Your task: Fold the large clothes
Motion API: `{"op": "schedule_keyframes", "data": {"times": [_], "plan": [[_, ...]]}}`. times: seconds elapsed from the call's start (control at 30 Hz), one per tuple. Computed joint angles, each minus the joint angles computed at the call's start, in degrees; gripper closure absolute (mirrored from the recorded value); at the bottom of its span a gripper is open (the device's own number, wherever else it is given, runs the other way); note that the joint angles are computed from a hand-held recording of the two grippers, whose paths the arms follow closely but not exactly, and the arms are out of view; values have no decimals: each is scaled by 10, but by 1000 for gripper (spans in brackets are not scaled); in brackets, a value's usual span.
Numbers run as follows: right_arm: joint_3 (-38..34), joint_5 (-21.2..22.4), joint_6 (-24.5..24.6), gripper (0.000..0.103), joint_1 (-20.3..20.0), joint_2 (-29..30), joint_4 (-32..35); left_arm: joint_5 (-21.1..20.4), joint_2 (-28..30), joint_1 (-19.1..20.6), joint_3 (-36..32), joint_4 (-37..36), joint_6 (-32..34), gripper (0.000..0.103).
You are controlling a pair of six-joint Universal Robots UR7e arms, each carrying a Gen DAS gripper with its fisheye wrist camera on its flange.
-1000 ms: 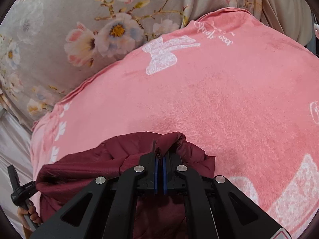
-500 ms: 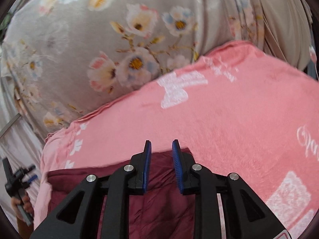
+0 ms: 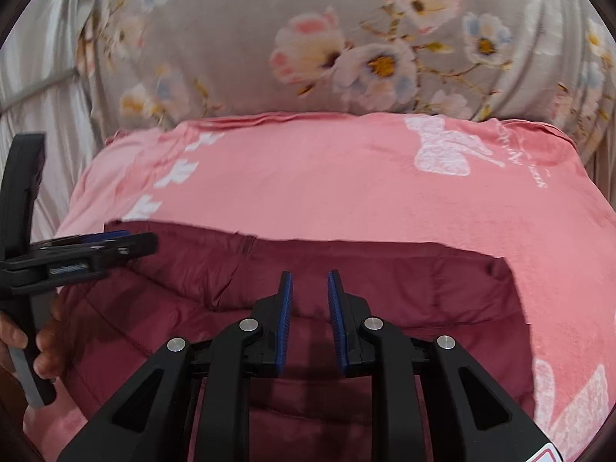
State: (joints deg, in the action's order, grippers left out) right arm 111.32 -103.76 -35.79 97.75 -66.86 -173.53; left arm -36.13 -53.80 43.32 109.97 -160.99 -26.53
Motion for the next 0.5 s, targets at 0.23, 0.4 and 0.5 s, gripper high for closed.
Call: {"op": "schedule_keyframes", "data": {"times": [0.23, 0.4, 0.5], "plan": [[-23, -29, 7, 94, -19, 33, 10, 25, 24, 15, 2, 3, -11, 35], [-41, -50, 25, 99, -38, 33, 13, 34, 7, 29, 14, -2, -13, 36], [-53, -62, 37, 100, -48, 31, 12, 29, -11, 40, 23, 0, -15, 40]]}}
